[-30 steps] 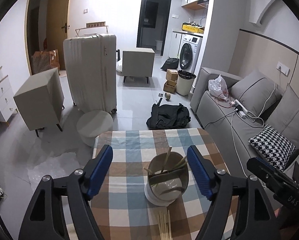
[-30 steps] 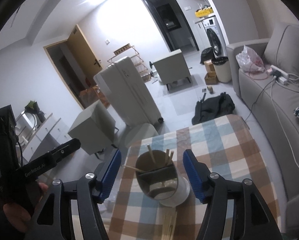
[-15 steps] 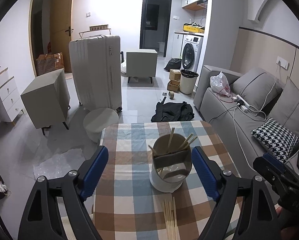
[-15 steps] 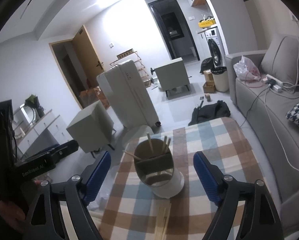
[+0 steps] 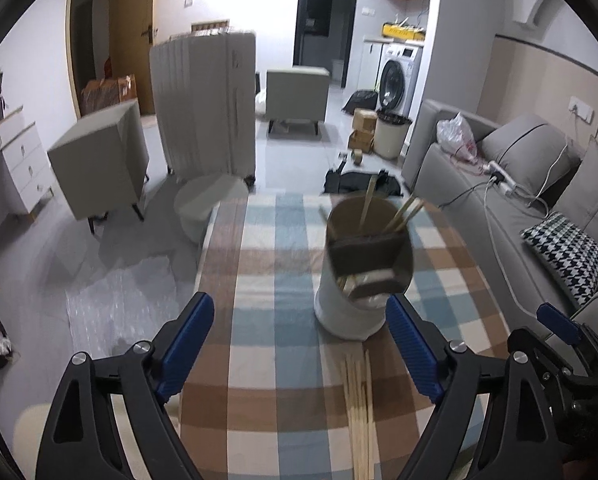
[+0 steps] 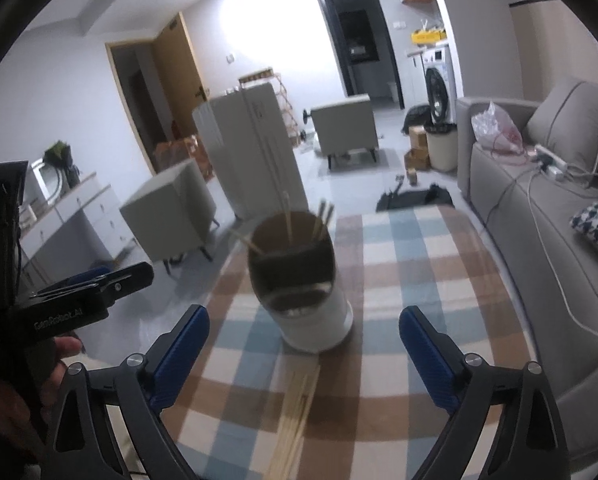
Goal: Organize utensils
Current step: 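Withdraw both grippers from the holder, then move the right gripper down to the loose chopsticks beside the holder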
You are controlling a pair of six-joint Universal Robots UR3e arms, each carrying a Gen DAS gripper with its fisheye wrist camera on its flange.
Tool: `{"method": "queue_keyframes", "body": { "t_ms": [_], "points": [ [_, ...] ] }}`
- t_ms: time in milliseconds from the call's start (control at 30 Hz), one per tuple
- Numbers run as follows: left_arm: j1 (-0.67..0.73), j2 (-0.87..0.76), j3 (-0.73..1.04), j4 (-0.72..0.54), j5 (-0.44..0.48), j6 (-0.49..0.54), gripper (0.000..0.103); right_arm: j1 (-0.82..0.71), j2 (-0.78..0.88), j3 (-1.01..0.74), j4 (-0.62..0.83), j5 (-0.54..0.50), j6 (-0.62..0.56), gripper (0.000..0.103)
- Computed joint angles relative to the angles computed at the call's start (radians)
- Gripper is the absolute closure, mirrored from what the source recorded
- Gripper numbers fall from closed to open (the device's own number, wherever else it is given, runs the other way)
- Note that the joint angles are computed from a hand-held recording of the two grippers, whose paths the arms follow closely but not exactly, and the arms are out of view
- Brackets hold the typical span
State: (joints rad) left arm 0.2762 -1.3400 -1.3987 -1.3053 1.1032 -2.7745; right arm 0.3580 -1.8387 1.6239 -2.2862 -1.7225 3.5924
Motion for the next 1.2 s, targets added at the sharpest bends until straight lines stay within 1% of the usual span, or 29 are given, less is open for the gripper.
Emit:
{"method": "queue_keyframes", "body": {
  "t_ms": [167, 267, 300, 433, 500, 533, 567, 600, 667, 800, 900, 933, 967, 1067, 1100, 1200],
  "points": [
    [-0.004, -0.002, -0.081, 0.003, 0.036, -0.015, 0.018, -0.049, -0.006, 0.049, 0.054, 0.071, 0.014, 0.006],
    [-0.019, -0.003, -0.131, 0.048, 0.076, -0.006, 0.018, -0.095, 0.001, 0.07, 0.102, 0.143, 0.022, 0.007],
    [-0.029, -0.019, -0.131, 0.055, 0.099, -0.009, 0.018, -0.094, 0.008, 0.069, 0.118, 0.149, 0.028, 0.007],
    [-0.045, -0.089, -0.088, 0.0, 0.129, -0.026, 0.018, -0.127, 0.056, 0.077, 0.183, 0.212, 0.026, 0.008],
    [-0.051, -0.107, -0.08, -0.009, 0.143, -0.036, 0.018, -0.137, 0.094, 0.073, 0.207, 0.236, 0.023, 0.015],
    [-0.049, -0.12, -0.064, -0.026, 0.14, -0.043, 0.018, -0.142, 0.111, 0.069, 0.214, 0.25, 0.018, 0.022],
    [-0.044, -0.129, -0.052, -0.04, 0.134, -0.042, 0.018, -0.145, 0.129, 0.064, 0.223, 0.262, 0.013, 0.026],
    [-0.043, -0.138, -0.046, -0.043, 0.133, -0.043, 0.018, -0.146, 0.163, 0.05, 0.24, 0.273, 0.004, 0.028],
    [-0.038, -0.15, -0.023, -0.056, 0.131, -0.046, 0.018, -0.14, 0.211, 0.026, 0.254, 0.28, -0.01, 0.036],
    [-0.022, -0.167, -0.005, -0.065, 0.114, -0.05, 0.018, -0.129, 0.311, -0.03, 0.254, 0.285, -0.028, 0.043],
    [-0.009, -0.185, 0.008, -0.074, 0.12, -0.049, 0.018, -0.113, 0.387, -0.081, 0.258, 0.276, -0.041, 0.054],
    [-0.005, -0.194, 0.014, -0.08, 0.122, -0.05, 0.018, -0.105, 0.418, -0.104, 0.264, 0.269, -0.044, 0.063],
    [-0.005, -0.207, 0.021, -0.079, 0.125, -0.055, 0.018, -0.1, 0.438, -0.121, 0.271, 0.265, -0.046, 0.069],
    [0.011, -0.232, 0.041, -0.096, 0.126, -0.062, 0.018, -0.081, 0.507, -0.187, 0.306, 0.246, -0.051, 0.072],
    [0.021, -0.237, 0.047, -0.108, 0.122, -0.063, 0.018, -0.065, 0.534, -0.225, 0.327, 0.218, -0.051, 0.072],
    [0.031, -0.257, 0.065, -0.124, 0.128, -0.067, 0.018, -0.037, 0.575, -0.284, 0.364, 0.182, -0.055, 0.075]
  ]
}}
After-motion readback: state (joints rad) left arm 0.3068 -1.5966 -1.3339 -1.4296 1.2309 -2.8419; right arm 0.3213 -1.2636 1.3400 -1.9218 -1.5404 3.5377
